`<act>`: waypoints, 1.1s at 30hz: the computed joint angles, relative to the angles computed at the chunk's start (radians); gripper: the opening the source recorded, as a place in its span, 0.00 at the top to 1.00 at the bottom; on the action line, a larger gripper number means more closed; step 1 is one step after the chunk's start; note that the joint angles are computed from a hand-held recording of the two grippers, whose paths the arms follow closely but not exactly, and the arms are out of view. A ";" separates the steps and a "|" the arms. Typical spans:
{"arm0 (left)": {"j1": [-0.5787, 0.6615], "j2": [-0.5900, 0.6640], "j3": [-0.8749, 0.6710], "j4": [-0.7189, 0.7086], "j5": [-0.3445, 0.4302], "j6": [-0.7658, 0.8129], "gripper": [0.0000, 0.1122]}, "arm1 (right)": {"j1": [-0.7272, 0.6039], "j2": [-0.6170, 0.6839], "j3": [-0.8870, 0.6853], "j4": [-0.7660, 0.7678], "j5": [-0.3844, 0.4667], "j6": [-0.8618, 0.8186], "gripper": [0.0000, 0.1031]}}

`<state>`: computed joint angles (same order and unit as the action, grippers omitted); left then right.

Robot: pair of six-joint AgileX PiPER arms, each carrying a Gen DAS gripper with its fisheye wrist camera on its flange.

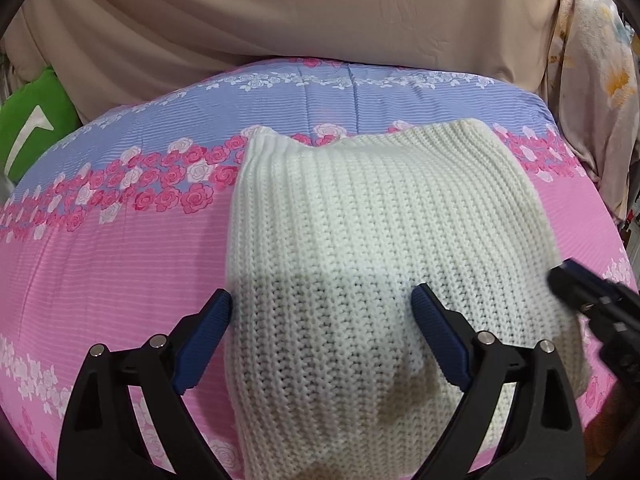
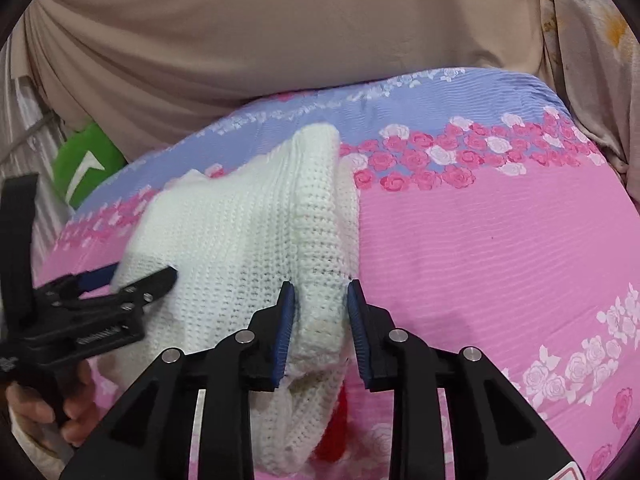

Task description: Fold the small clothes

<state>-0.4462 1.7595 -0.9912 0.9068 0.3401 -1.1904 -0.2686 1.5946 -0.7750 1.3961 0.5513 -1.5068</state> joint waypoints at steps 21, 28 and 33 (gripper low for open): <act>0.088 -0.044 0.029 -0.483 -0.076 0.471 0.16 | -0.024 0.284 -0.220 -0.165 0.229 0.222 0.28; 0.084 -0.004 -0.005 -0.489 -0.077 0.483 0.13 | -0.031 0.310 -0.229 -0.135 0.262 0.194 0.25; 0.071 0.029 -0.038 -0.411 -0.071 0.400 0.12 | -0.043 0.327 -0.233 -0.121 0.279 0.175 0.23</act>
